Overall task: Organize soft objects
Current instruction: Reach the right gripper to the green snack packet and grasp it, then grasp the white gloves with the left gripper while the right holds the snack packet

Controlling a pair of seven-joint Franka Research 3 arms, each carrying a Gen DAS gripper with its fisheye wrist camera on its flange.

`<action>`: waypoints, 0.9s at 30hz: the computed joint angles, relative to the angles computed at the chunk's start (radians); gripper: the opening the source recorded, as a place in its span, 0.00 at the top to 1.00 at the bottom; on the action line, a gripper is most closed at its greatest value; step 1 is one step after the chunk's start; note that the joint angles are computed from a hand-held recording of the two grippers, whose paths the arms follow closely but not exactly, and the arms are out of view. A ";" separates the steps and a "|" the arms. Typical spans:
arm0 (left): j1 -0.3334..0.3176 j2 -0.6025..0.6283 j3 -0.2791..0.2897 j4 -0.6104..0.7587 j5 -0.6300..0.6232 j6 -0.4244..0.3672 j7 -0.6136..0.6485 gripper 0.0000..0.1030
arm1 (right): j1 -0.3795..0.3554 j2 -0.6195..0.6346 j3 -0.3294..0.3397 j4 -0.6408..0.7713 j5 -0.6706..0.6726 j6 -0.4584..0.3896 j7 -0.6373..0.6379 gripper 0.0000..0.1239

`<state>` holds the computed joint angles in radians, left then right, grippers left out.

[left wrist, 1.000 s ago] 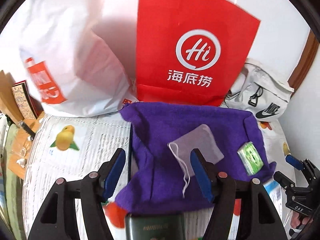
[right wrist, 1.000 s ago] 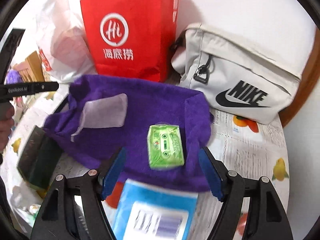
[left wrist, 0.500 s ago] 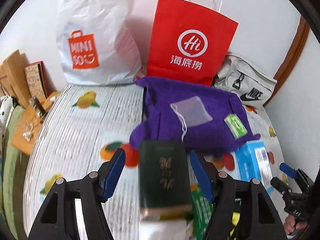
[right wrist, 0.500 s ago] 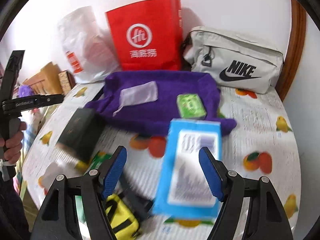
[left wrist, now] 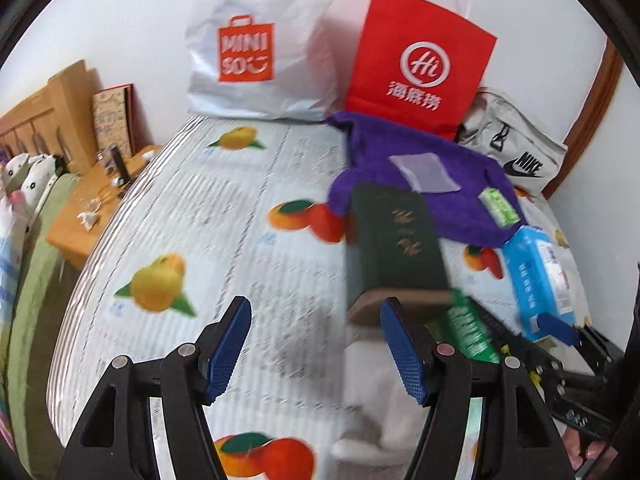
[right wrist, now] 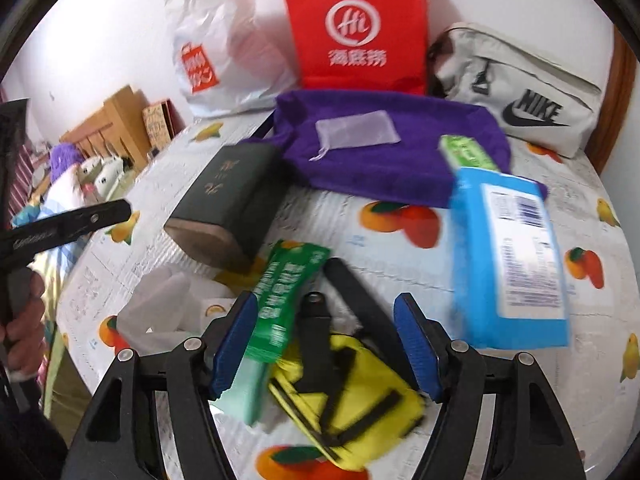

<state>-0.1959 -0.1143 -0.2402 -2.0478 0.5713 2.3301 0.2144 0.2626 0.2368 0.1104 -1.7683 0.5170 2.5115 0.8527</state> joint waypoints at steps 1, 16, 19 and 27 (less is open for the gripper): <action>0.000 -0.014 0.001 -0.023 -0.004 0.007 -0.005 0.37 | 0.020 0.012 -0.003 0.002 -0.035 0.016 0.032 0.45; 0.036 -0.109 0.003 -0.197 -0.057 0.147 -0.014 0.37 | 0.112 0.129 -0.019 0.094 -0.297 -0.008 0.263 0.72; 0.035 -0.109 -0.003 -0.196 -0.056 0.153 -0.006 0.37 | 0.084 0.084 0.005 0.042 -0.242 0.036 0.203 0.72; 0.007 -0.082 -0.022 -0.180 -0.069 0.183 0.004 0.37 | 0.029 -0.024 0.014 -0.059 -0.089 0.093 0.085 0.72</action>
